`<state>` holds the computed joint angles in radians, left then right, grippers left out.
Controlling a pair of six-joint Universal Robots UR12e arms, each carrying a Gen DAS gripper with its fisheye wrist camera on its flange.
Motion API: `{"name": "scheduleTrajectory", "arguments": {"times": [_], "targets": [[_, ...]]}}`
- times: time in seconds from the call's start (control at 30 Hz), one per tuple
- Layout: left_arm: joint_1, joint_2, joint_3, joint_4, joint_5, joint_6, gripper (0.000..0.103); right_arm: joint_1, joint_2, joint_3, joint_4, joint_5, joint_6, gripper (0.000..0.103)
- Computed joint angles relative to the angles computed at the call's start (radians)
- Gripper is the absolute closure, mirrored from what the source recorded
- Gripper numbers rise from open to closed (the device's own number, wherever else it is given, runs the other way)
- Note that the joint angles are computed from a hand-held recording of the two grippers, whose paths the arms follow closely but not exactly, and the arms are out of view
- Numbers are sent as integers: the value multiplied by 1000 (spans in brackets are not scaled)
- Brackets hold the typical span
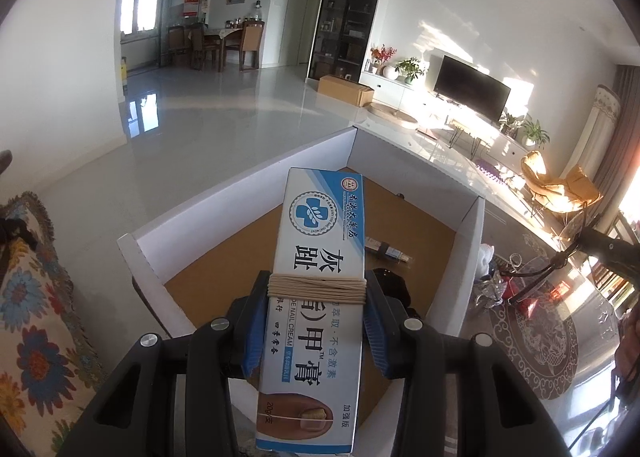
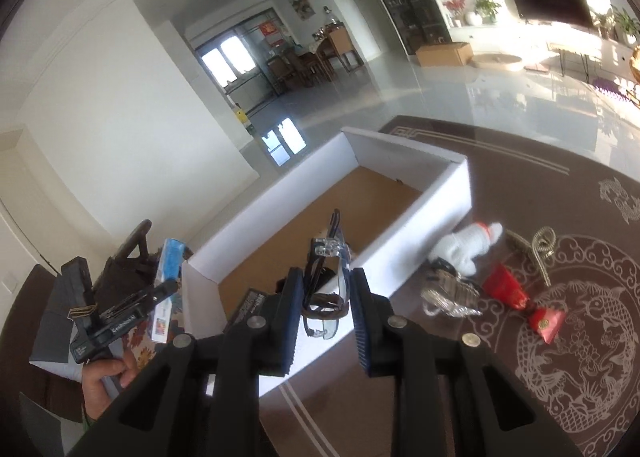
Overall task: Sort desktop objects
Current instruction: 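Open both grippers to drop the ointment box and glasses into the box, then bring both tools back over the remaining items on the table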
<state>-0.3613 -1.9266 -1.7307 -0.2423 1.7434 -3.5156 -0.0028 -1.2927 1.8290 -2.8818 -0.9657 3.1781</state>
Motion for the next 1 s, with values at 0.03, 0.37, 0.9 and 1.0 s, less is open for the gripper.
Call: {"name": "scheduleTrajectory", "arguments": {"times": [0.03, 0.37, 0.9, 1.0], "targets": [[6, -9, 13, -19, -1, 8, 60, 14, 12, -17, 8, 7, -3, 79], [72, -123, 155, -255, -115, 34, 58, 175, 224, -320, 384, -76, -117, 78], [-63, -82, 112, -74, -117, 59, 42, 60, 79, 52, -258, -207, -11, 9], [-130, -95, 138, -37, -188, 118, 12, 2, 15, 193, -326, -348, -38, 7]]}}
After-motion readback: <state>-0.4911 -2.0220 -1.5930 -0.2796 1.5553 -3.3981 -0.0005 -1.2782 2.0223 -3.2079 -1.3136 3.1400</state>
